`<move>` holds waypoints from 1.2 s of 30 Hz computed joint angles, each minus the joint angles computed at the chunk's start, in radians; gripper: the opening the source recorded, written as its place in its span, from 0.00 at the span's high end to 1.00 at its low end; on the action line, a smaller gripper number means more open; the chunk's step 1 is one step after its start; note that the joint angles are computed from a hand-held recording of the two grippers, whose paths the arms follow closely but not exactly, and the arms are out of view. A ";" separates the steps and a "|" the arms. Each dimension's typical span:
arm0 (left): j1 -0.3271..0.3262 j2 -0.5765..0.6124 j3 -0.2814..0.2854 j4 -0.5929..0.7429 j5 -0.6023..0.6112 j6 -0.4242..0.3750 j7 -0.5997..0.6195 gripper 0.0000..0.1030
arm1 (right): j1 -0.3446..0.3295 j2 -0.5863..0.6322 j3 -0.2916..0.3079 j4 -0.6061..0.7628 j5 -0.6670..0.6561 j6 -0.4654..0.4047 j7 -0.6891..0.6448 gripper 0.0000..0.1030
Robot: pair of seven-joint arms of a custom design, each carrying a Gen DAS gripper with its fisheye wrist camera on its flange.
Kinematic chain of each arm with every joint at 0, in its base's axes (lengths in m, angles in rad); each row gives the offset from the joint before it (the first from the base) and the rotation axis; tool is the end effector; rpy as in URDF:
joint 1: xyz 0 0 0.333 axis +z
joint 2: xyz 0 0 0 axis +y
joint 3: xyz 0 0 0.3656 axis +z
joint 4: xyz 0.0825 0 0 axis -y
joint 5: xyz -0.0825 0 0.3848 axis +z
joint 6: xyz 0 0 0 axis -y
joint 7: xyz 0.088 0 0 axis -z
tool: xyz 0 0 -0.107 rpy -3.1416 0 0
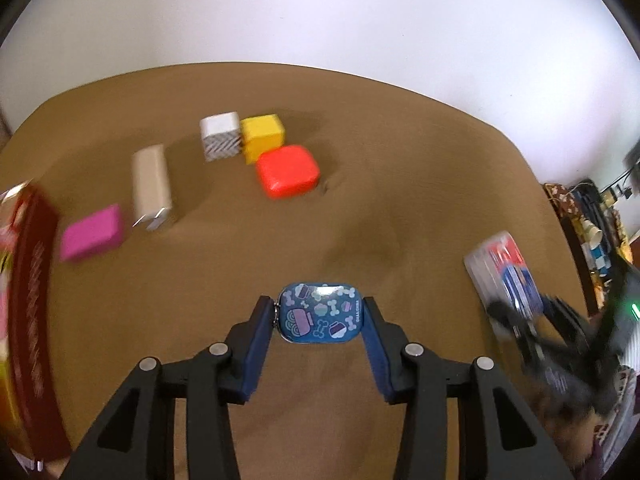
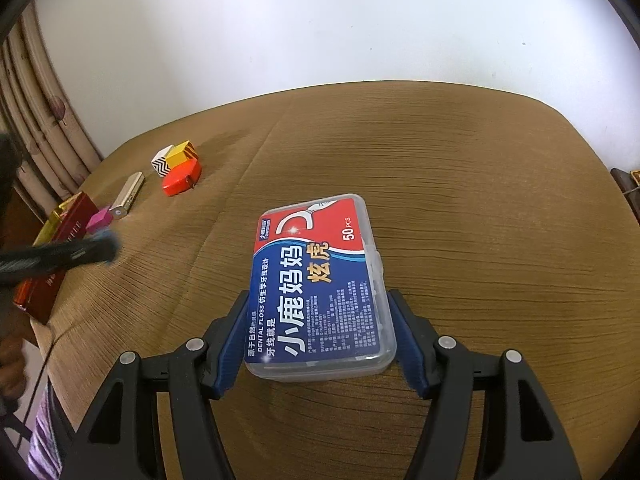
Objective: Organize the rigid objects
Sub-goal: 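Carry the blue tin into the tray and open left gripper while right holds floss box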
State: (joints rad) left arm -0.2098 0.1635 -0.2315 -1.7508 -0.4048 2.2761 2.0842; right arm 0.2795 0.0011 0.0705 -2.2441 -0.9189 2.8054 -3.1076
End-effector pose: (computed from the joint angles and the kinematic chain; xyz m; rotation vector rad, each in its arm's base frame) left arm 0.5889 -0.2771 0.5643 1.2274 -2.7705 0.8188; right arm 0.5080 0.2259 0.4641 -1.3135 2.1152 -0.5444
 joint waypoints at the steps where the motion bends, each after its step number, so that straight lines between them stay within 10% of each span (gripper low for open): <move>1: 0.013 -0.021 0.007 -0.016 -0.012 -0.005 0.014 0.57 | 0.001 0.004 0.001 0.005 0.002 -0.004 -0.003 0.39; 19: 0.227 0.163 0.141 0.227 0.186 -0.055 -0.185 0.57 | 0.042 0.046 -0.001 0.073 0.064 -0.125 -0.104 0.38; 36: 0.152 0.106 0.166 0.039 0.441 0.172 -0.220 0.56 | 0.061 0.059 0.000 0.099 0.079 -0.185 -0.133 0.38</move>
State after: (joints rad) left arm -0.0578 0.2695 -0.0651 -1.7116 0.0363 2.4482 1.8640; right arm 0.3409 0.0604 0.0707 -2.1456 -0.8401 2.6204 -3.2409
